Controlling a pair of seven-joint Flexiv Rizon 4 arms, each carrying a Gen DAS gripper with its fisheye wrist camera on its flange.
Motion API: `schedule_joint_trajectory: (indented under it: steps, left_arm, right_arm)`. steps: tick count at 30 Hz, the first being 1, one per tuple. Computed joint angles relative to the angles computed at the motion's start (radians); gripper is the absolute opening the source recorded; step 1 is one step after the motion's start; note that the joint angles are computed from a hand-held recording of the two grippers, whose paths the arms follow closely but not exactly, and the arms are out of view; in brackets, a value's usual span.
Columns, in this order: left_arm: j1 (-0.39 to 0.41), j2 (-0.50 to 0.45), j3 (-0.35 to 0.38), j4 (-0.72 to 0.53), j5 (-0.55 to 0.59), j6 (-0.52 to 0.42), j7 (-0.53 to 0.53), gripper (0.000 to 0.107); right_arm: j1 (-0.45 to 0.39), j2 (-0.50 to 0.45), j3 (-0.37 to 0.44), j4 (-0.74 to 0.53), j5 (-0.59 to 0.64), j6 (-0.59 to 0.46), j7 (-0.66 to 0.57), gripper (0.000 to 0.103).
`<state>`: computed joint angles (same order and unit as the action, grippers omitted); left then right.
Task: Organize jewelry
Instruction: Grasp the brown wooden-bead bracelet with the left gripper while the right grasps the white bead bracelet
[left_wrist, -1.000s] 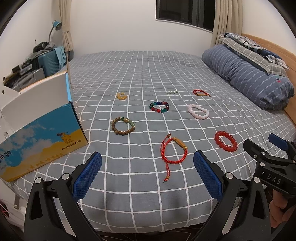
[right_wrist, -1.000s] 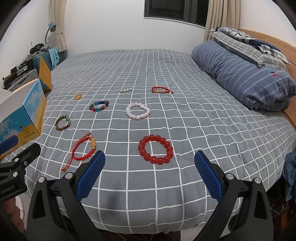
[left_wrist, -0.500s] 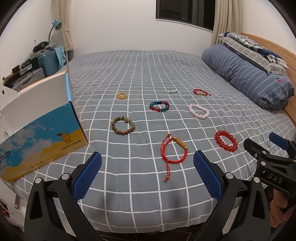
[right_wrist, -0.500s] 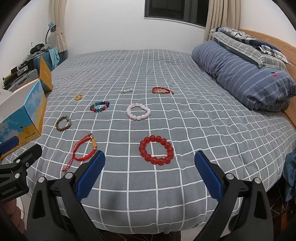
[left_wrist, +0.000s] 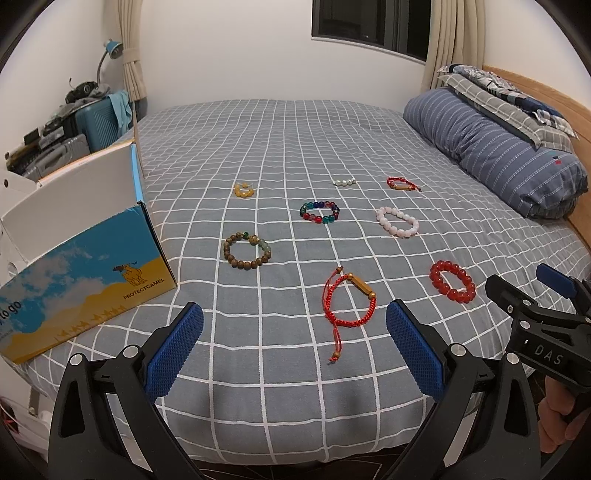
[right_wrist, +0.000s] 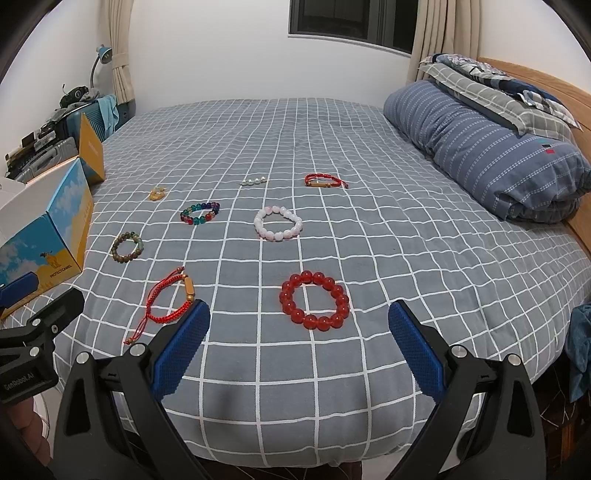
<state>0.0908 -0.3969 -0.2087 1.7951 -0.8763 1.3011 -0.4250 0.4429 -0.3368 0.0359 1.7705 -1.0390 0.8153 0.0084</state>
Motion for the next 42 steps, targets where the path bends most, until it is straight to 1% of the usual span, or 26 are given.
schedule_joint_trajectory:
  steps: [6, 10, 13, 15, 18, 25, 27, 29, 32, 36, 39, 40, 42]
  left_arm:
    - [-0.012, -0.032, 0.028, -0.058, 0.074, -0.038, -0.067, 0.097]
    - [-0.024, -0.083, 0.053, -0.144, 0.166, -0.075, -0.154, 0.097]
    - [-0.033, -0.139, 0.072, -0.237, 0.245, -0.120, -0.234, 0.097]
    - [-0.039, -0.177, 0.083, -0.302, 0.296, -0.152, -0.284, 0.097]
    - [-0.056, -0.258, 0.109, -0.439, 0.380, -0.224, -0.370, 0.097]
    - [-0.078, -0.422, 0.142, -0.708, 0.512, -0.373, -0.525, 0.097]
    - [-0.083, -0.480, 0.159, -0.806, 0.545, -0.440, -0.572, 0.097]
    - [-0.084, -0.522, 0.164, -0.877, 0.569, -0.487, -0.605, 0.097]
    - [-0.086, -0.593, 0.177, -0.997, 0.605, -0.562, -0.653, 0.097]
    - [-0.087, -0.660, 0.177, -1.113, 0.640, -0.643, -0.676, 0.097]
    - [-0.084, -0.686, 0.171, -1.156, 0.653, -0.678, -0.679, 0.096]
    - [-0.084, -0.695, 0.171, -1.172, 0.657, -0.691, -0.679, 0.094]
    - [-0.084, -0.703, 0.171, -1.187, 0.665, -0.696, -0.677, 0.090]
  right_arm:
    - [-0.009, -0.021, -0.008, -0.037, 0.023, 0.011, -0.034, 0.093]
    - [-0.020, -0.049, -0.021, -0.083, 0.061, 0.023, -0.080, 0.093]
    - [-0.028, -0.082, -0.033, -0.132, 0.105, 0.024, -0.135, 0.093]
    - [-0.037, -0.119, -0.040, -0.185, 0.149, 0.025, -0.195, 0.093]
    - [-0.048, -0.178, -0.051, -0.266, 0.222, 0.018, -0.280, 0.093]
    - [-0.067, -0.304, -0.070, -0.449, 0.397, -0.035, -0.457, 0.093]
    - [-0.079, -0.343, -0.068, -0.505, 0.450, -0.055, -0.505, 0.093]
    - [-0.084, -0.376, -0.069, -0.553, 0.492, -0.076, -0.542, 0.093]
    - [-0.099, -0.419, -0.059, -0.623, 0.557, -0.112, -0.605, 0.087]
    - [-0.114, -0.470, -0.052, -0.707, 0.631, -0.162, -0.663, 0.080]
    - [-0.123, -0.493, -0.044, -0.748, 0.680, -0.192, -0.689, 0.075]
    - [-0.126, -0.500, -0.041, -0.759, 0.693, -0.200, -0.699, 0.073]
    - [-0.131, -0.511, -0.033, -0.781, 0.718, -0.214, -0.720, 0.066]
